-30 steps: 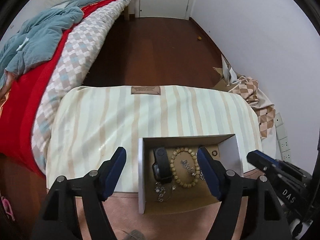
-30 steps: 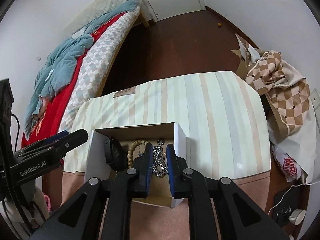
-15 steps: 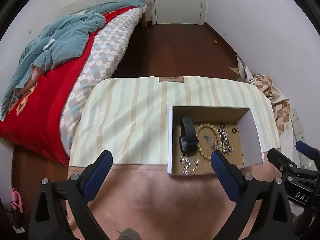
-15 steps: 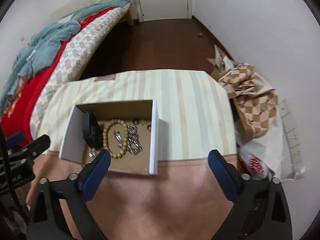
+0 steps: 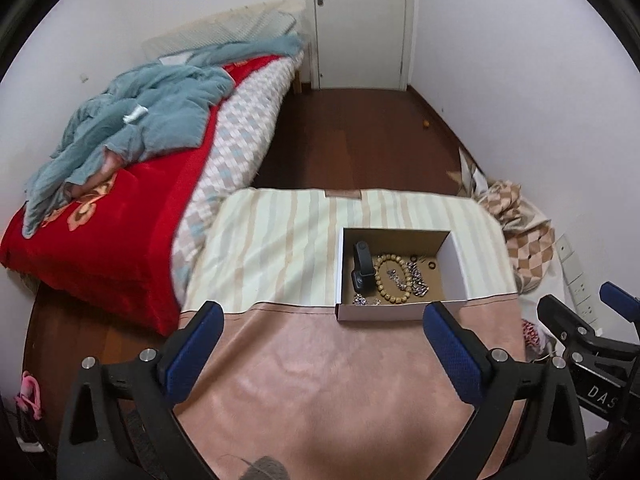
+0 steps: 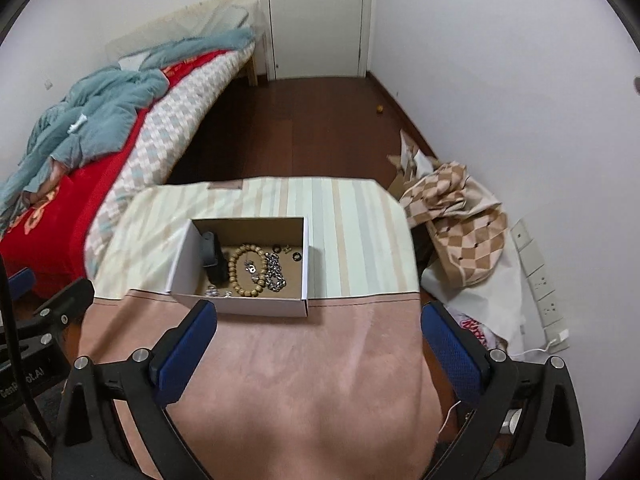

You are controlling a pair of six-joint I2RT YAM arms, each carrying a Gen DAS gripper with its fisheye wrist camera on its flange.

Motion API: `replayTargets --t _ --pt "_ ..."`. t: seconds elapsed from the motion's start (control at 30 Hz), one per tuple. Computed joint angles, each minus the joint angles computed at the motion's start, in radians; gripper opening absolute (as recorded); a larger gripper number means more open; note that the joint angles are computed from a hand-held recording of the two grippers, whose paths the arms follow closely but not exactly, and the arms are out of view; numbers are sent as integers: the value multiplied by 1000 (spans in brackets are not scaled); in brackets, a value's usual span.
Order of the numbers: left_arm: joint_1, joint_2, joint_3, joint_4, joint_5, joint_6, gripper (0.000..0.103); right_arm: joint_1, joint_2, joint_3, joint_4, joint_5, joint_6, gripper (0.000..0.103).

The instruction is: Organize jewelry

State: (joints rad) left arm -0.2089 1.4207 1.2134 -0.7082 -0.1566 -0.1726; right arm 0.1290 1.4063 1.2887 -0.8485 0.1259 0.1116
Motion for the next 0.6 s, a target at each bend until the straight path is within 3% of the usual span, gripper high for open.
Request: replayTargets --t 0.23,0.6 --pt "-31 -200 20 -139 -38 -17 102 56 -175 78 -161 56 13 103" --pt "-66 -312 111 -338 -61 -56 102 170 -285 288 -397 134 67 103"
